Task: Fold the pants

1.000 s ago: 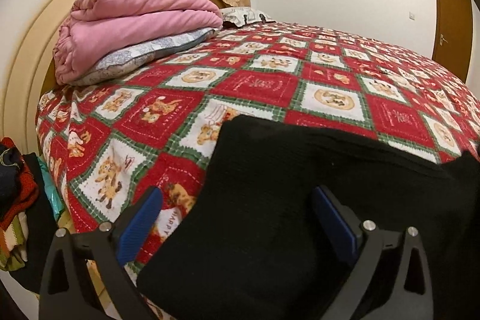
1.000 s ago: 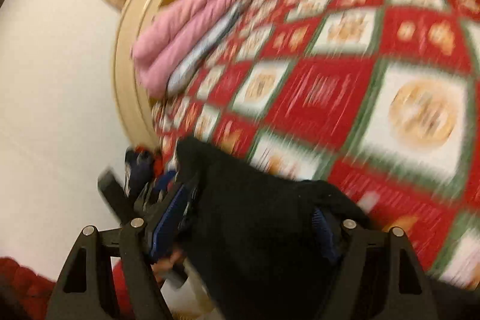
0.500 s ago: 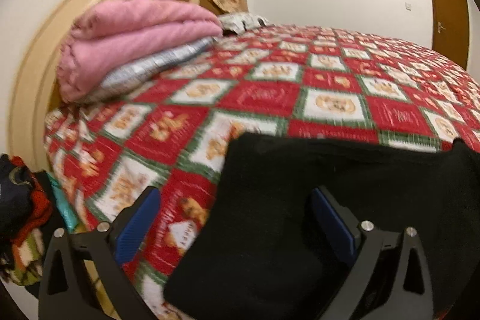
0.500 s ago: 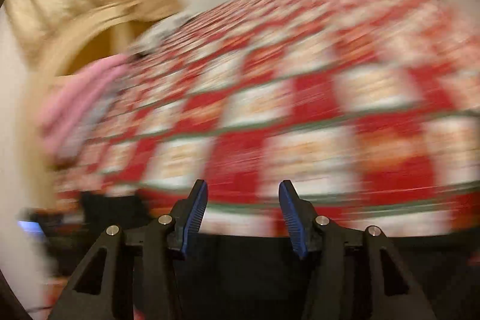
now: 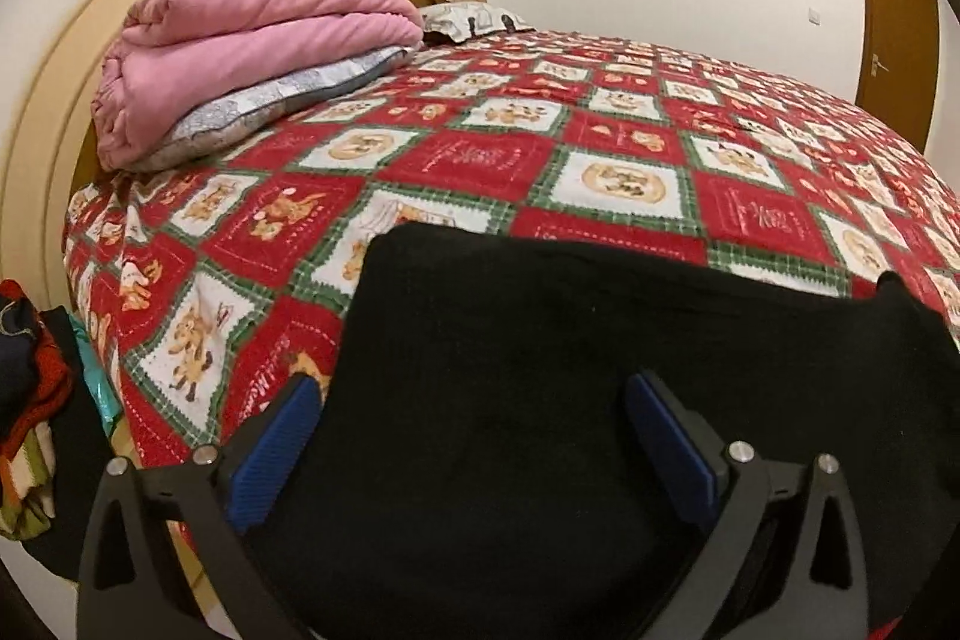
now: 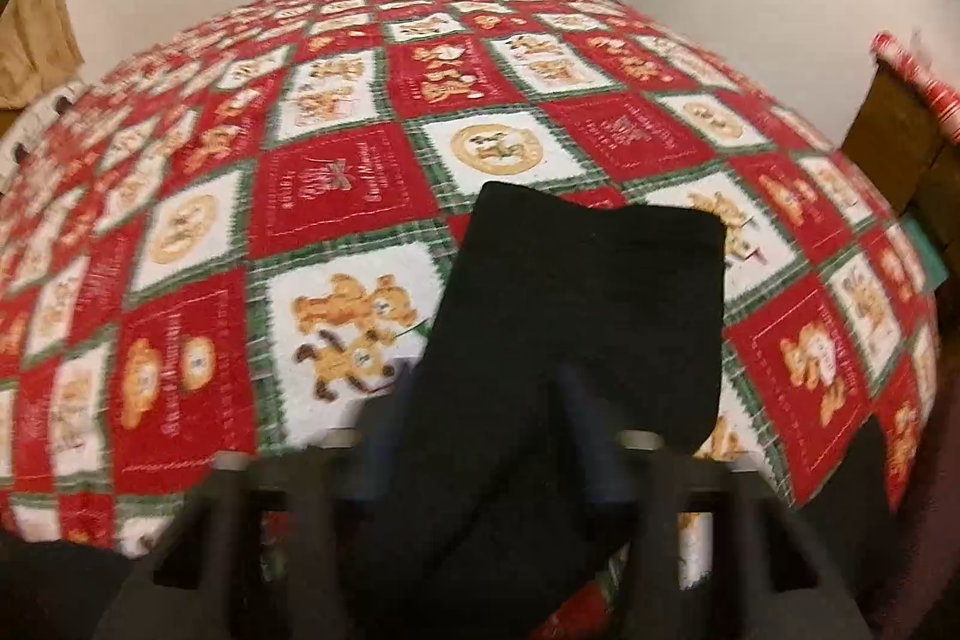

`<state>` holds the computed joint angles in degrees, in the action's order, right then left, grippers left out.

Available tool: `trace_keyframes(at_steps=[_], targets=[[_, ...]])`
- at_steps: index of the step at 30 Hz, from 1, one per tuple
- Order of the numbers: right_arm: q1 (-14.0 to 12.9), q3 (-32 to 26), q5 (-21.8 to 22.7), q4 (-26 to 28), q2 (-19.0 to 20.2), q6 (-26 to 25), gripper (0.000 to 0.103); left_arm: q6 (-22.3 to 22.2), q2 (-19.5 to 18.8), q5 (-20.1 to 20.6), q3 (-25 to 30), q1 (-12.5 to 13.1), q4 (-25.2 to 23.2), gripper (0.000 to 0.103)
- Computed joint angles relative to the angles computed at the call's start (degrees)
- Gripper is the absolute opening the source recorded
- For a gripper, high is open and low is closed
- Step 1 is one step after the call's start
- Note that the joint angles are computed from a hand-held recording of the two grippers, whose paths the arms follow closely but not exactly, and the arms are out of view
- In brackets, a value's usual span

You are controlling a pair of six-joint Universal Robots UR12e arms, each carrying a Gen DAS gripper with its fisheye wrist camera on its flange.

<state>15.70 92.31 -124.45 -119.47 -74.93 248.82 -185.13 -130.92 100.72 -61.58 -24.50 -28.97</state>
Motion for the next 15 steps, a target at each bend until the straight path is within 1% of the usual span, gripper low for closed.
trace_keyframes(at_steps=[1,3,5,6,8,10,11,13,15], targets=[[-0.1,1.5,0.8,-2.0,-1.2,0.1,0.006,0.4,-0.1,0.4,0.1,-0.1,0.0,0.103],[0.0,4.1,2.4,-7.0,-2.9,1.7,0.006,1.6,-0.2,1.7,0.3,-0.5,0.0,0.103],[1.0,8.6,2.8,-14.2,-6.1,4.3,0.005,3.2,-0.5,3.0,0.7,-0.8,0.4,0.103],[2.0,10.6,1.8,-16.4,-7.7,5.9,0.005,4.0,-0.5,3.6,0.7,-0.9,0.6,0.103],[4.4,13.8,-0.6,-18.1,-10.4,10.3,0.005,4.4,-0.6,3.7,1.0,-0.9,0.2,0.103],[6.2,16.0,-2.3,-16.4,-12.6,15.9,0.005,3.8,-0.7,3.0,1.4,-0.7,-0.7,0.103],[7.5,17.6,-3.1,-14.9,-14.2,20.2,0.005,3.6,-0.7,2.6,1.5,-0.6,-1.1,0.103],[8.3,19.5,-2.5,-12.3,-15.9,24.4,0.005,3.6,-0.8,2.0,1.9,-0.5,-1.8,0.103],[9.1,20.4,-1.1,-7.0,-17.1,29.3,0.005,4.1,-0.9,2.3,2.2,-0.6,-2.0,0.103]])
